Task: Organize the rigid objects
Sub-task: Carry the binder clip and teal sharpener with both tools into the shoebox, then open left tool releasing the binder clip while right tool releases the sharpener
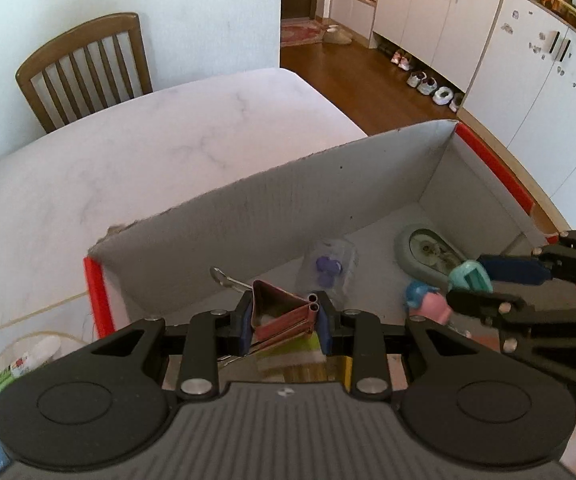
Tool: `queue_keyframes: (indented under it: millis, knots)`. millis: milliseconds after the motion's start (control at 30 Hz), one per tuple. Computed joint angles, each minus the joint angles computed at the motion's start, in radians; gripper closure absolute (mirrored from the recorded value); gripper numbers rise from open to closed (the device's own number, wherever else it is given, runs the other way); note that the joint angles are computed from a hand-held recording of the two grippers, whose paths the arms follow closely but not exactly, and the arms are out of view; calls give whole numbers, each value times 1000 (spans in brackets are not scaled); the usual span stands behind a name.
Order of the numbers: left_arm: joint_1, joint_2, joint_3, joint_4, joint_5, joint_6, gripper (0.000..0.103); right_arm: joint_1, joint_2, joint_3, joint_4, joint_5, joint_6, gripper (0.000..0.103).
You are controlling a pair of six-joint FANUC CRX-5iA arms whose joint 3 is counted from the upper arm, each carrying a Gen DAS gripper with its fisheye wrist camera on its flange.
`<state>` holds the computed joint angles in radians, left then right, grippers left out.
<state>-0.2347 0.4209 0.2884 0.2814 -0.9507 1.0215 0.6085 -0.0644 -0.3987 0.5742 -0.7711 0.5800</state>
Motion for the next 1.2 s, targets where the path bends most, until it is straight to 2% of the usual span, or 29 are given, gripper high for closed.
queue_keyframes:
  millis: [267,600,1033,1067,1167,1200]
  knots:
    - [-22,58,90,-69,-44,55,73,-20,34,54,-99,-38,127,74]
    - [-25,105,158,-121,-125,118,73,-26,39,57,-147,-31,161,72]
    - [-24,73,122,-119,-102,119,72,-22,27,58,-175,-37,152,63]
    - [-23,71,118,-114,-101,117,70,-19,23,56,-171,-38,147,63]
    - [-15,46,80,-77,-74,103,42,-12,8,44,-156,-29,125,63]
    - [-12,36,62,-62,-57,93,41,-10,4,40,-150,-26,118,63]
